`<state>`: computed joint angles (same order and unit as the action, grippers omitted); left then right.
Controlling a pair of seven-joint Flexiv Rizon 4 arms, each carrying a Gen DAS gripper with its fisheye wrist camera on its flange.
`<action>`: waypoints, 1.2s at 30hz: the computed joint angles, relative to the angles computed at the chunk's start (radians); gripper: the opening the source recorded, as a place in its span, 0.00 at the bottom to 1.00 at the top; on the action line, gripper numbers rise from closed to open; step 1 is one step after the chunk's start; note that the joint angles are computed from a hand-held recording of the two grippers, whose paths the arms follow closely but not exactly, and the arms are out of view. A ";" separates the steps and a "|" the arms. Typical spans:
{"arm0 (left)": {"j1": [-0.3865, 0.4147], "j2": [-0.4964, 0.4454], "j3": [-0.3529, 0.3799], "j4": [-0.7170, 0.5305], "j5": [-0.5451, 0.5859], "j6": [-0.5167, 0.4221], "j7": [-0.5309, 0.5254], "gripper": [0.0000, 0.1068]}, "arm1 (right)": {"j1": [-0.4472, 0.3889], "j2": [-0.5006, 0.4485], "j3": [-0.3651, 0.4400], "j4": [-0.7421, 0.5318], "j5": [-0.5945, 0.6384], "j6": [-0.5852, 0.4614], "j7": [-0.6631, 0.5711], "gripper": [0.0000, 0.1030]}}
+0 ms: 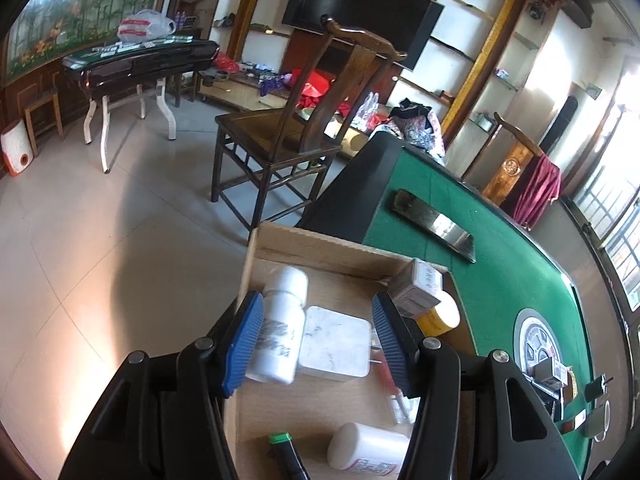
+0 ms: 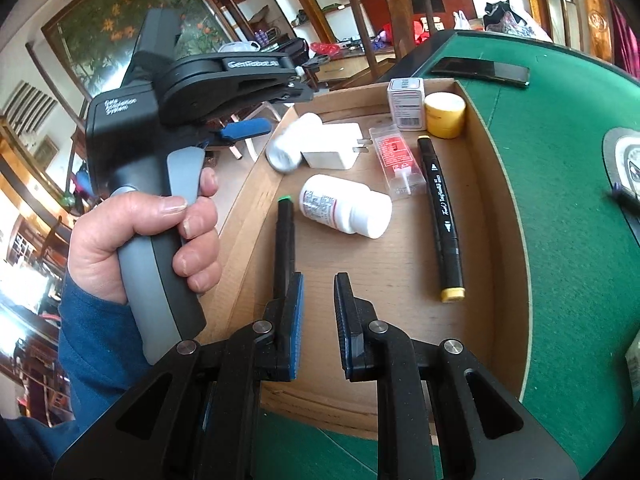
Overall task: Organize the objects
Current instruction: 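Release the white bottle with left tool while right tool drops the marker into tray, then grasp a purple-capped black marker with left tool while right tool reaches for white box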
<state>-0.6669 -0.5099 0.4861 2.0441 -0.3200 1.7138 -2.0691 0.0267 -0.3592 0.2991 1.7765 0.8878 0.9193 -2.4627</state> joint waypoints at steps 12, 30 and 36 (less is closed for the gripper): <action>0.022 -0.009 -0.133 -0.073 0.049 -0.004 0.147 0.53 | -0.093 0.027 -0.045 -0.016 0.110 -0.075 -0.038 0.14; 0.021 -0.213 -0.343 -0.632 0.329 -0.520 0.272 0.53 | -0.363 -0.068 -0.181 -0.169 0.248 0.003 0.057 0.14; 0.100 -0.355 -0.427 -0.860 0.377 -0.685 0.335 0.53 | -0.442 -0.122 -0.155 -0.231 0.238 -0.122 0.169 0.15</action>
